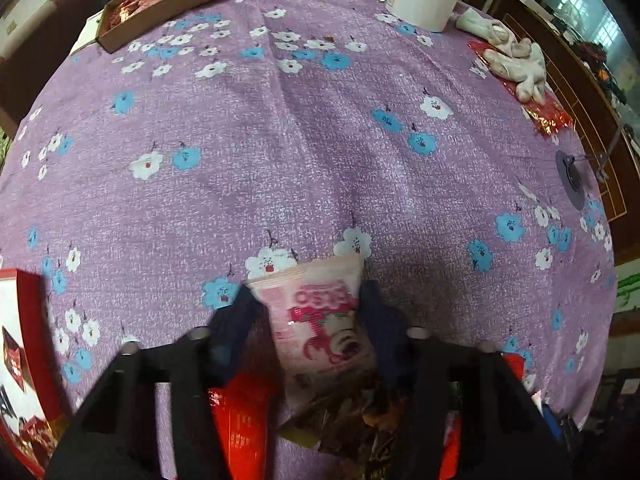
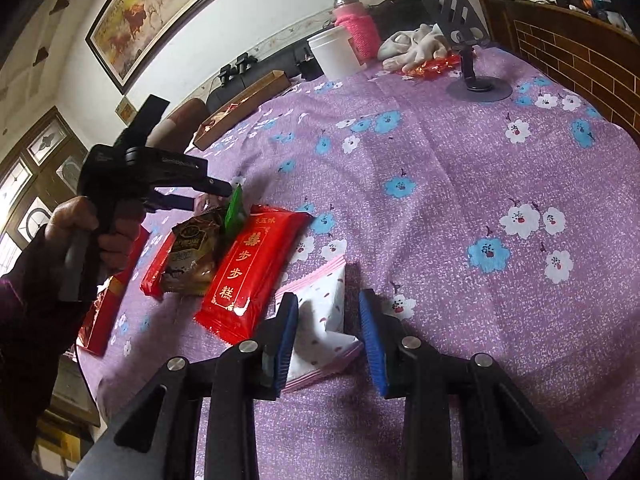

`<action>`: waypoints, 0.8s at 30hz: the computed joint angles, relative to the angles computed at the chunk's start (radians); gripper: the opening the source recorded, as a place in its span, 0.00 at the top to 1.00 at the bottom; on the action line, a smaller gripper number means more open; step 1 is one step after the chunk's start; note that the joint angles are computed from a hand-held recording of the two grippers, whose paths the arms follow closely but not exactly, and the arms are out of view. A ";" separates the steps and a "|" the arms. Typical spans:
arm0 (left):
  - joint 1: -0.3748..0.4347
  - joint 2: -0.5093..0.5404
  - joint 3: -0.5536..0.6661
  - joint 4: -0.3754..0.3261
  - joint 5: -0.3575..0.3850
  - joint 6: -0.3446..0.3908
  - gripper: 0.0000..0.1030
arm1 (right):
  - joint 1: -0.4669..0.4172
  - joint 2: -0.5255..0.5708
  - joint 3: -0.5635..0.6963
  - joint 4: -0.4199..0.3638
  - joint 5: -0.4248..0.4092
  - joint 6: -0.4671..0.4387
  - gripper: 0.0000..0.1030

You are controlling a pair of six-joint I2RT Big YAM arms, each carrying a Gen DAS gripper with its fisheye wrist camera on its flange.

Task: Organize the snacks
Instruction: 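Grasp a white-pink packet with the left tool while the right tool carries its packet to the box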

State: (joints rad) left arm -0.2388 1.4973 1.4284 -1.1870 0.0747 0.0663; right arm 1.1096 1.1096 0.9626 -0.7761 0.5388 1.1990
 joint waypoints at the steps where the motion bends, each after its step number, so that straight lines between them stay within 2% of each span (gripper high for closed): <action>1: -0.002 -0.004 -0.005 0.010 0.000 0.012 0.54 | -0.002 -0.004 -0.007 0.021 -0.008 -0.013 0.56; 2: -0.002 -0.005 -0.009 0.017 0.001 0.017 0.54 | -0.004 -0.010 -0.014 0.043 -0.015 -0.025 0.50; 4: 0.003 -0.010 -0.015 0.030 0.014 0.021 0.55 | -0.004 -0.017 -0.025 0.072 -0.027 -0.045 0.45; 8: 0.019 -0.053 -0.046 0.077 0.032 0.046 0.56 | 0.000 0.013 0.009 0.038 -0.028 -0.077 0.39; 10: 0.038 -0.087 -0.059 0.086 0.058 0.064 0.56 | 0.007 0.039 0.040 -0.007 -0.018 -0.085 0.39; 12: 0.062 -0.125 -0.075 0.093 0.077 0.089 0.56 | 0.016 0.091 0.099 -0.099 -0.001 -0.101 0.39; 15: 0.107 -0.179 -0.092 0.074 0.124 0.127 0.56 | 0.035 0.215 0.236 -0.311 0.038 -0.114 0.40; 17: 0.139 -0.214 -0.105 0.053 0.158 0.162 0.56 | 0.044 0.268 0.291 -0.404 0.058 -0.115 0.43; 19: 0.175 -0.259 -0.132 0.039 0.179 0.210 0.56 | 0.046 0.274 0.301 -0.423 0.051 -0.113 0.46; 22: 0.243 -0.320 -0.172 0.009 0.232 0.295 0.56 | 0.057 0.269 0.307 -0.452 0.030 -0.097 0.58; 24: 0.301 -0.356 -0.201 -0.013 0.276 0.352 0.56 | 0.077 0.279 0.321 -0.490 0.035 -0.072 0.59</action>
